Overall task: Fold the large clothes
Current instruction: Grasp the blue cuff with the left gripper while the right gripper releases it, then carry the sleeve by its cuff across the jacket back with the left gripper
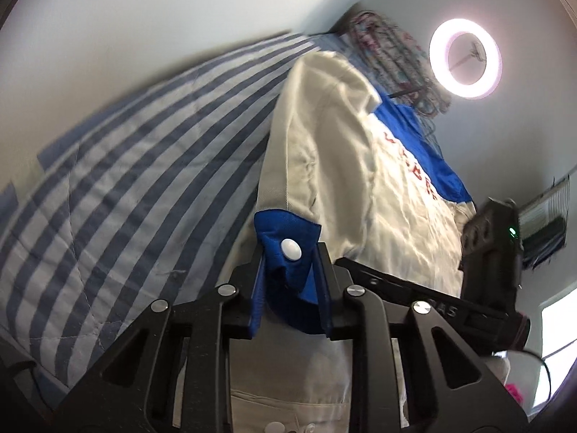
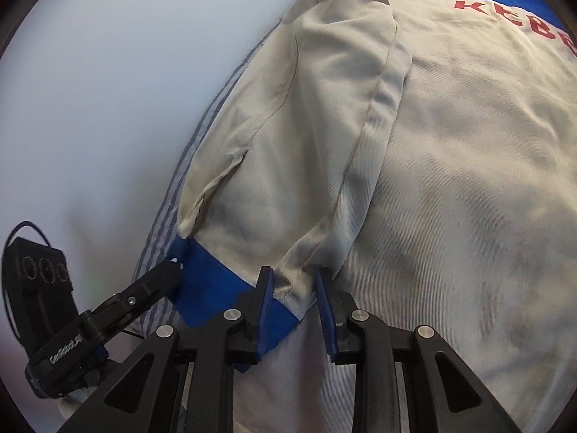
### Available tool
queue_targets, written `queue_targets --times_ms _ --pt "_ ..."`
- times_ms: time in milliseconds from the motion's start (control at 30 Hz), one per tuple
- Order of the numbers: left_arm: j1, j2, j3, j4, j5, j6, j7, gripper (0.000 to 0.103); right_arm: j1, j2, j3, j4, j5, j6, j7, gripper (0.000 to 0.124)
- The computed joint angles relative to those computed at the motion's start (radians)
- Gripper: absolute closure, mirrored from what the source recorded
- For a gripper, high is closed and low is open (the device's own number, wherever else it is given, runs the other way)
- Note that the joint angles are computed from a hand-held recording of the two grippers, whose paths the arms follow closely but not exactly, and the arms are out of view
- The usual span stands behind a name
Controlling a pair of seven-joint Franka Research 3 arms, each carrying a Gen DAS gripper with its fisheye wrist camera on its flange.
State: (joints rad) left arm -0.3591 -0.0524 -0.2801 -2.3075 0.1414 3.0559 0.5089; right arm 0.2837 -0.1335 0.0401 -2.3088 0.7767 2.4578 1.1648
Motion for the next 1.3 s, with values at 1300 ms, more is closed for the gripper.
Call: queue_targets --times_ms 1300 --pt "0.078 -0.097 -0.057 0.126 0.708 -0.175 -0.338 0.093 -0.066 0.233 0.019 0.357 -0.015 -0.006 0.110 0.084"
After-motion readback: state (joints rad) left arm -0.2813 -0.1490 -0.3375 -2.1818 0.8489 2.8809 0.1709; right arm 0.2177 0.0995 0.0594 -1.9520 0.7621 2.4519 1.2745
